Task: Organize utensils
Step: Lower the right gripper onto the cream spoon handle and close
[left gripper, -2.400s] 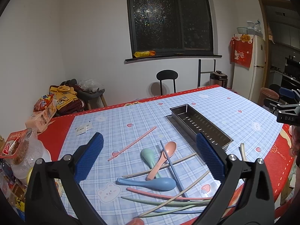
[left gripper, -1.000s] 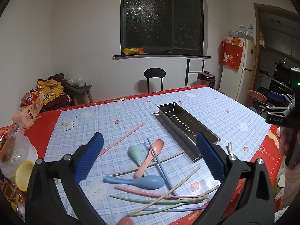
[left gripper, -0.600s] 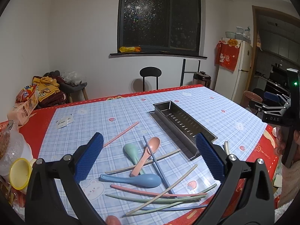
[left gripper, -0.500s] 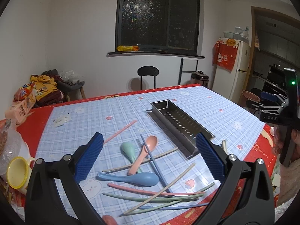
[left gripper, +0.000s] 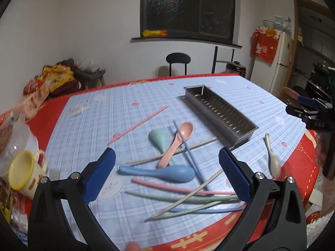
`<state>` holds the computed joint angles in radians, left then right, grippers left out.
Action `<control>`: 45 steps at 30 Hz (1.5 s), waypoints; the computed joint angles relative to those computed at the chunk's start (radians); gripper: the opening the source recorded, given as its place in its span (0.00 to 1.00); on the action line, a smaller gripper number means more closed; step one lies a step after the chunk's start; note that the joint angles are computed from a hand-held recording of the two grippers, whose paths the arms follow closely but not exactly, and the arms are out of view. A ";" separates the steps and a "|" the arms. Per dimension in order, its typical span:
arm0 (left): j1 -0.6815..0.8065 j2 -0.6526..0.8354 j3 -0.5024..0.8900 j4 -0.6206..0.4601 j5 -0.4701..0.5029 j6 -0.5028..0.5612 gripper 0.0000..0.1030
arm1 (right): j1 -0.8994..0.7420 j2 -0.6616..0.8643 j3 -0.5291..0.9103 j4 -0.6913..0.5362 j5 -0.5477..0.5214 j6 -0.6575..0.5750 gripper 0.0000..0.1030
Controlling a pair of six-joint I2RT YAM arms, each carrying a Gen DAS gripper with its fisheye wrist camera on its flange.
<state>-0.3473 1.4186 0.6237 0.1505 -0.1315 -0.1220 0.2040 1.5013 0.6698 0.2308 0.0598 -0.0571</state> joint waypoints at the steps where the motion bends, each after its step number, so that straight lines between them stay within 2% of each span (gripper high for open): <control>1: 0.011 0.005 -0.009 0.007 0.011 -0.003 0.95 | 0.004 0.013 -0.003 0.007 -0.001 -0.004 0.95; 10: 0.022 0.075 -0.088 0.083 0.007 0.010 0.94 | 0.006 0.130 -0.003 0.007 -0.076 -0.010 0.95; 20: 0.020 0.152 -0.098 0.143 0.037 0.009 0.94 | -0.078 0.237 -0.006 -0.020 -0.181 0.043 0.94; 22: 0.015 0.171 -0.089 0.149 0.044 0.008 0.94 | -0.095 0.260 -0.008 -0.016 -0.205 0.046 0.90; 24: 0.008 0.185 -0.084 0.156 0.046 0.010 0.94 | -0.100 0.294 0.000 -0.013 -0.206 0.054 0.79; 27: -0.010 0.200 -0.080 0.167 0.041 0.016 0.93 | -0.113 0.343 0.027 -0.026 -0.234 0.086 0.70; 29: -0.023 0.205 -0.083 0.180 0.031 0.019 0.93 | -0.118 0.363 0.037 -0.027 -0.261 0.102 0.66; 32: -0.027 0.216 -0.090 0.200 0.036 0.014 0.92 | -0.101 0.369 0.031 -0.003 -0.233 0.103 0.63; 38: -0.019 0.262 -0.087 0.233 0.072 -0.005 0.84 | -0.078 0.361 0.024 -0.005 -0.209 0.090 0.54; 45: -0.012 0.288 -0.106 0.289 0.100 -0.010 0.82 | -0.084 0.320 -0.001 -0.050 -0.242 0.110 0.53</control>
